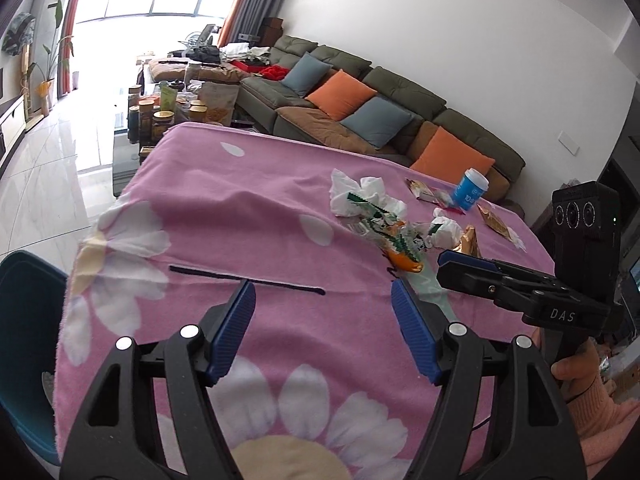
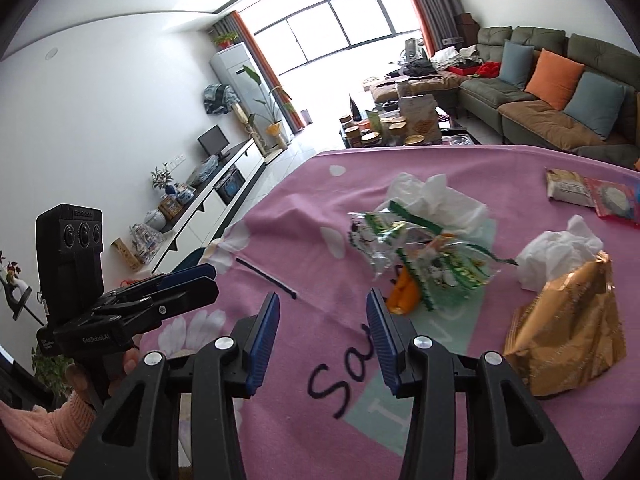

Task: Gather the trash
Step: 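Move both tools back to the table toward the green snack bag and clear wrapper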

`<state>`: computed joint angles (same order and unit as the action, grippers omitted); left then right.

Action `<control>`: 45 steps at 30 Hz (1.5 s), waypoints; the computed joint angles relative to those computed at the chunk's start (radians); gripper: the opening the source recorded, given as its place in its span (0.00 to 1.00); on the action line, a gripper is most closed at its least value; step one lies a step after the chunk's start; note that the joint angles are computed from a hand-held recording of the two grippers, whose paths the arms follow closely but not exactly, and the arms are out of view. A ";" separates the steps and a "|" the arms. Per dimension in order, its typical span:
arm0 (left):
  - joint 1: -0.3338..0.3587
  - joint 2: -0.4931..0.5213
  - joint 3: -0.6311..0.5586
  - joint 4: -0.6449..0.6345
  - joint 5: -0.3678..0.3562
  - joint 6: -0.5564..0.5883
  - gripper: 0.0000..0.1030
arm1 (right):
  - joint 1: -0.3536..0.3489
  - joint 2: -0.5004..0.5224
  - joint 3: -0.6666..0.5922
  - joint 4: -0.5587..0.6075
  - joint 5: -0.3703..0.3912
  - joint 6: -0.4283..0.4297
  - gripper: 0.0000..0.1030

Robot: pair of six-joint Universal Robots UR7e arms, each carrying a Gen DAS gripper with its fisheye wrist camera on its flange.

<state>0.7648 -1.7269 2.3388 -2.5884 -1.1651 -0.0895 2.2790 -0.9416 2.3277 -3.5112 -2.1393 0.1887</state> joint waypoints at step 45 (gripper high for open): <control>0.078 0.394 -0.211 -0.026 -0.134 -0.005 0.35 | -0.139 -0.080 -0.006 0.105 -0.050 -0.139 0.25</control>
<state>0.8432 -1.3330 2.1276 -2.6140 -1.2996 -0.0947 2.1400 -1.0214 2.3214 -3.4062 -2.1894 0.0495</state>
